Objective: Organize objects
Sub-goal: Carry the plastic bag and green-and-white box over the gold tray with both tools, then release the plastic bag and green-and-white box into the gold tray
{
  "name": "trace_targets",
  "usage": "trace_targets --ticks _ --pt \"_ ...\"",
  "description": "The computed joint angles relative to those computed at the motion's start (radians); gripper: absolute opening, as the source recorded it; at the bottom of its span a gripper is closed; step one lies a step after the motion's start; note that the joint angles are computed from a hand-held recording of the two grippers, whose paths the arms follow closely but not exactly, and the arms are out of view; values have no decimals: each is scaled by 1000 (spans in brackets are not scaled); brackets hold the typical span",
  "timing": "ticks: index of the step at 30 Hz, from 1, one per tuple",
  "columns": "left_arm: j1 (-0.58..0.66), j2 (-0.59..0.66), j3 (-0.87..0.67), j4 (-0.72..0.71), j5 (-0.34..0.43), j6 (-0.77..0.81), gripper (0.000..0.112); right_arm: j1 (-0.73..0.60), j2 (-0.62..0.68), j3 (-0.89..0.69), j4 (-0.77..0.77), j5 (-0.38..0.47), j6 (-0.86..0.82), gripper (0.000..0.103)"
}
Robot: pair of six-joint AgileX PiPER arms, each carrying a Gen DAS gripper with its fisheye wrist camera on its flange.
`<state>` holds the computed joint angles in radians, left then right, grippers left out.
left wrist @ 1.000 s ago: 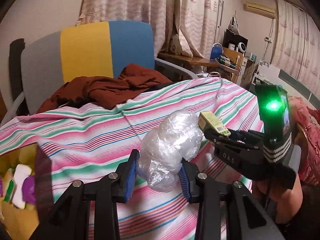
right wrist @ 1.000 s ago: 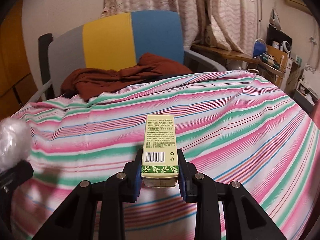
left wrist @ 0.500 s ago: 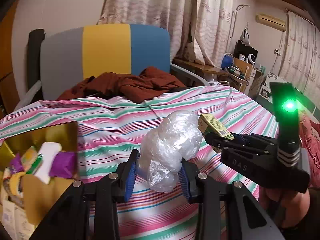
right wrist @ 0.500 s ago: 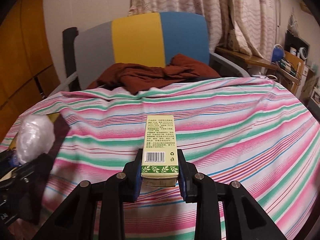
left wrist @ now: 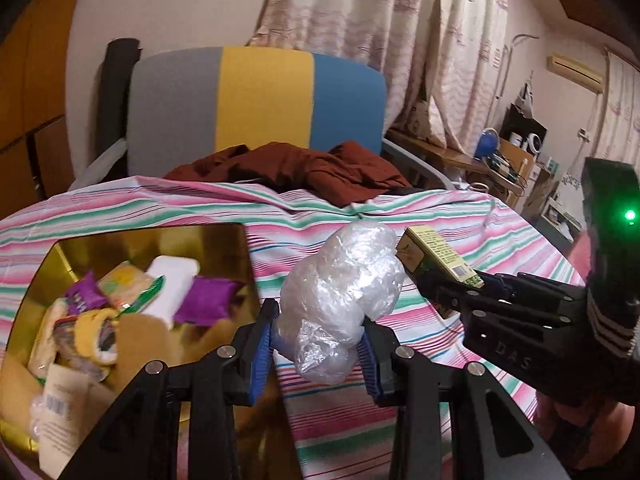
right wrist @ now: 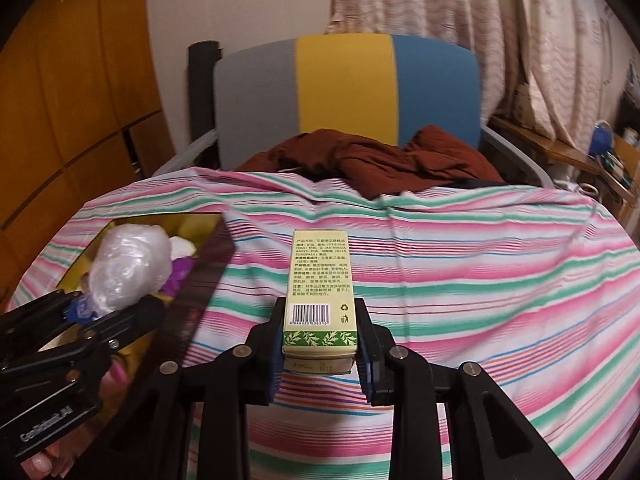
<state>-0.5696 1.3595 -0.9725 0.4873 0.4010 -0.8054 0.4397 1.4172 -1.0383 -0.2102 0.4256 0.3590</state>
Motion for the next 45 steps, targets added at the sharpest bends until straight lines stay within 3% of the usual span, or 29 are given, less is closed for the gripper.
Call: trace_targets --ticks 12,27,35,45 --pt "131 -137 128 -37 -24 13 37 164 49 -98 -52 56 45 30" --pt "302 -242 236 -184 -40 152 37 304 137 -203 -65 110 42 30" --pt "425 -252 259 -387 -52 373 37 336 184 -263 -51 137 22 30" --pt "575 -193 217 -665 -3 699 37 313 271 -371 136 172 -97 30"
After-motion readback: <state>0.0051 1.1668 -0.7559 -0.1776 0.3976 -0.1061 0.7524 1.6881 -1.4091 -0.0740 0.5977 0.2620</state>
